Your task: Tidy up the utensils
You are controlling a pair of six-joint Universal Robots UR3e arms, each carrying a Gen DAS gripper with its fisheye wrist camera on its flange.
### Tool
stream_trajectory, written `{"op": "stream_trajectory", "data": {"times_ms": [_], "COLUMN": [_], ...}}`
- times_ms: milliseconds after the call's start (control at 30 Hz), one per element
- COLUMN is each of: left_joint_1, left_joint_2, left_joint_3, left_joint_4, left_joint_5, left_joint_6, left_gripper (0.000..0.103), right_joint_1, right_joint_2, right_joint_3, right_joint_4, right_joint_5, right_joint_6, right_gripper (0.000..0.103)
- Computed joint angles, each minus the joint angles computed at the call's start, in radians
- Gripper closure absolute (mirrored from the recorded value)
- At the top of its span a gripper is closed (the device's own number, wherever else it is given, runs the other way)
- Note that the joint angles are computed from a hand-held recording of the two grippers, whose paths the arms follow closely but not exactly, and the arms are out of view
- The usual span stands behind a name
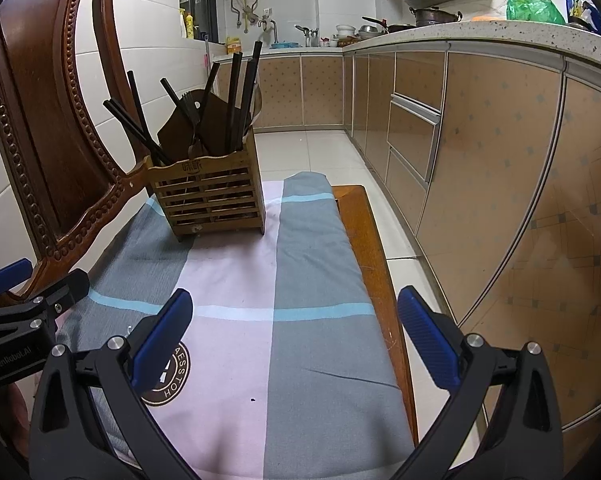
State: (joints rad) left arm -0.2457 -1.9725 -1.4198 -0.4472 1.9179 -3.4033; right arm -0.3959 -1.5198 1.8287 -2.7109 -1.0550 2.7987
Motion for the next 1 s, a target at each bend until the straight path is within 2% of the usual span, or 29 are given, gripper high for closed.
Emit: {"op": "stream_trajectory", "data": {"times_ms": [1000], "left_joint_1": [-0.001], "left_joint_2": [-0.003], "left_joint_3": [0.000], "left_joint_4": [-0.006], "left_joint_5": [-0.015], "left_joint_6": [0.005], "left_gripper": [0.004], "right_joint_1": [-0.001], "right_joint_2": [0.003], "right_joint_3": [-0.001], "right_joint_4": [0.001], "right_joint_5": [0.000], "right_joint_6": [-0.003], "right_gripper": [0.003]}}
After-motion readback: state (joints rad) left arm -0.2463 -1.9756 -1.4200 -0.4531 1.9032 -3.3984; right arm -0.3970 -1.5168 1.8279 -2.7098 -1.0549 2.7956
